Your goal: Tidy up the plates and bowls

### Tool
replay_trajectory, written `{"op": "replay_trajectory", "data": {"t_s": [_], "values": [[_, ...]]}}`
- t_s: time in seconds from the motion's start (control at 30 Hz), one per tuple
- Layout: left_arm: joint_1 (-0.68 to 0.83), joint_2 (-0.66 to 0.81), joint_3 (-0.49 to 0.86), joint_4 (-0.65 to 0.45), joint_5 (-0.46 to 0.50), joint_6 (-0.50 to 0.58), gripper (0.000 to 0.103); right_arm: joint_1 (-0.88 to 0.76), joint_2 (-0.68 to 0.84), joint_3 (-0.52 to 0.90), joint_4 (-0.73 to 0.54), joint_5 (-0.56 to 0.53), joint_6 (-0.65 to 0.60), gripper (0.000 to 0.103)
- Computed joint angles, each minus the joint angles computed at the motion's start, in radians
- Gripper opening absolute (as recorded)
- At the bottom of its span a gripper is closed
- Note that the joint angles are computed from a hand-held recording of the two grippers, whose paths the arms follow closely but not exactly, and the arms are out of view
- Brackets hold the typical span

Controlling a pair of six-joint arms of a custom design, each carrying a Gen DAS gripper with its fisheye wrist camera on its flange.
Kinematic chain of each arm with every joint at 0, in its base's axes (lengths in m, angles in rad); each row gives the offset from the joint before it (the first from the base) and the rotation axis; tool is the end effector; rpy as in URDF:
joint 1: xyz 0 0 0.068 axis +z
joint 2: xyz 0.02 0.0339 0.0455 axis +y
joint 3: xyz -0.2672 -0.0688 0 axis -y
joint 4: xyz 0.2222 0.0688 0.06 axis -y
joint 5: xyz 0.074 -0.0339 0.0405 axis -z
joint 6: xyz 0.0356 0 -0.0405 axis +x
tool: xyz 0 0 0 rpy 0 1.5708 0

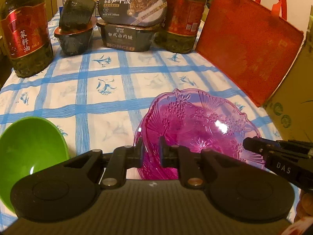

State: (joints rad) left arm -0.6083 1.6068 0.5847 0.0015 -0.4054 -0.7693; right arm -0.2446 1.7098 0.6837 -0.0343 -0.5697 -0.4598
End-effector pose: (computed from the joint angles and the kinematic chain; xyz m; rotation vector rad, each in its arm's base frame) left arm 0.2152 -0.1328 0.1313 -0.3411 2.4479 -0.0512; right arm 0.2708 -0.0478 0.1284 -0.4472 2.4052 0.4509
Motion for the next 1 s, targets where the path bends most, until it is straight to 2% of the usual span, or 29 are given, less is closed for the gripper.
{"op": "replay_trajectory", "data": {"t_s": [0.23,0.33,0.47,0.5,0.67,1.0], "values": [[0.027,0.058,0.010,0.033,0.026,0.032,0.014,0.021,0.055,-0.010,0.072,0.021,0.011,0.016],[0.031,0.089,0.033,0.015,0.029,0.042,0.017,0.023,0.075,-0.013,0.096,0.007,0.016,0.018],[0.034,0.101,0.028,0.017,0.038,0.033,0.023,0.004,0.087,-0.007,0.085,-0.047,0.013,0.049],[0.028,0.094,0.023,0.013,0.030,0.023,0.024,-0.002,0.080,-0.014,0.092,-0.055,0.020,0.051],[-0.008,0.030,-0.009,-0.007,-0.009,-0.019,0.027,-0.030,0.029,-0.026,0.047,-0.064,0.018,0.052],[-0.129,-0.159,-0.033,-0.169,-0.090,-0.163,0.030,-0.118,-0.178,-0.078,-0.158,-0.074,-0.093,0.054]]}}
